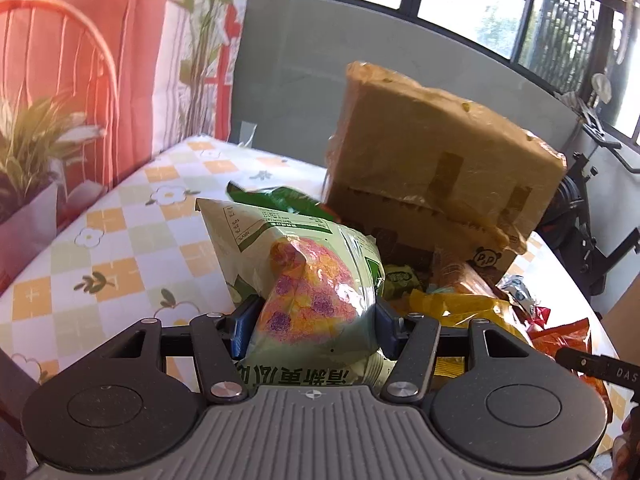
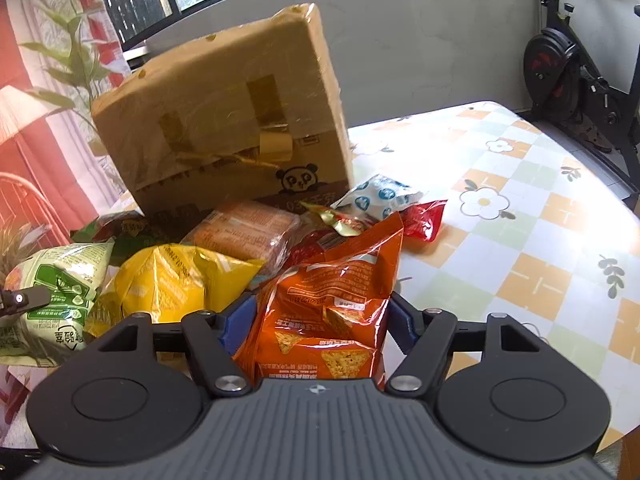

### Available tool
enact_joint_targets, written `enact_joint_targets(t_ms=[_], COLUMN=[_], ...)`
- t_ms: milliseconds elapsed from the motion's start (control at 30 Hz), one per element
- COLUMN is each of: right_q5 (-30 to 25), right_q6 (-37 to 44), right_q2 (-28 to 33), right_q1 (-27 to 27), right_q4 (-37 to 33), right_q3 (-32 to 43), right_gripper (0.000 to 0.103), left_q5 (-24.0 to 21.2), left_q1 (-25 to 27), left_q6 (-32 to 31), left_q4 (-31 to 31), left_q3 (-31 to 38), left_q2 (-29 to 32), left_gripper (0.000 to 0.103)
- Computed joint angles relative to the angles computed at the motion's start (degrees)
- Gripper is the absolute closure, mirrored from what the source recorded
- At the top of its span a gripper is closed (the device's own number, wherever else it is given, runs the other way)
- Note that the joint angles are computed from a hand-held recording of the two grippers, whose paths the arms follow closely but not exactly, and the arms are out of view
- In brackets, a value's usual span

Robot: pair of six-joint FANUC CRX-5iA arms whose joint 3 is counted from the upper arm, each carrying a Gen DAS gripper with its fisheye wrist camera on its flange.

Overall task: Organize snacks
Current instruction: 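Lift both bags and carry them over the cardboard box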

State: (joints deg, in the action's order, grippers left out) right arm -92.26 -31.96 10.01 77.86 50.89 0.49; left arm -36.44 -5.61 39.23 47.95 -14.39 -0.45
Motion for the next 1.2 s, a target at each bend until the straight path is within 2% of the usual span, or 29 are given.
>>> enact_joint_targets(t_ms=[167,333,433,467,700,933,1067,1200], right_q5=[-1.96,-2.98,-3.34,-3.68,-1.58,-1.79,-3.25,-4.34], right_q6=[0.21,1.2,2.36,2.74,3.58,3.6,5.69,8.81], right_q2=[0.07,0.25,0.27,0.4,-0.38,-0.91,-1.17,-1.7], right_q1=[0.3,0.33,0.27,0.23,0.17,0.37,0.31,-0.4], right_q4=[1.66,3.58,4.71,4.92,4.76,6.9,9.57,13.55], right_q3=[0.03,-0.13,-0.28,-0.19,-1.22,-1.89,-1.76,-1.62], right_gripper=[0.037,0.038,0.05,0.084,0.084,0.084,0.084,0.084], left_q5=[4.97,9.62,10.96,11.41,12.52,12.39,13.76,16.7], left_q1=[-2.02,-3.82,-4.02,-4.03,-3.73,-3.85,-4.54,-6.76], left_q6=[-9.61,-14.84,-14.85,-14.72,-13.05,-16.82,-20.76,-29.76], left_q4=[6.27,10.49,10.74,10.76,9.71,12.83,16.51,25.0], left_q3=[-3.39,-5.02,-4.9,-4.81,-4.3,-5.05,-5.34,-5.87], left_q2=[-2.28,-3.07,-2.91,-2.83,-2.46,-2.73,-2.85,-2.95], left_gripper=[0.042,0.042,0.042,0.042,0.042,0.042,0.042,0.042])
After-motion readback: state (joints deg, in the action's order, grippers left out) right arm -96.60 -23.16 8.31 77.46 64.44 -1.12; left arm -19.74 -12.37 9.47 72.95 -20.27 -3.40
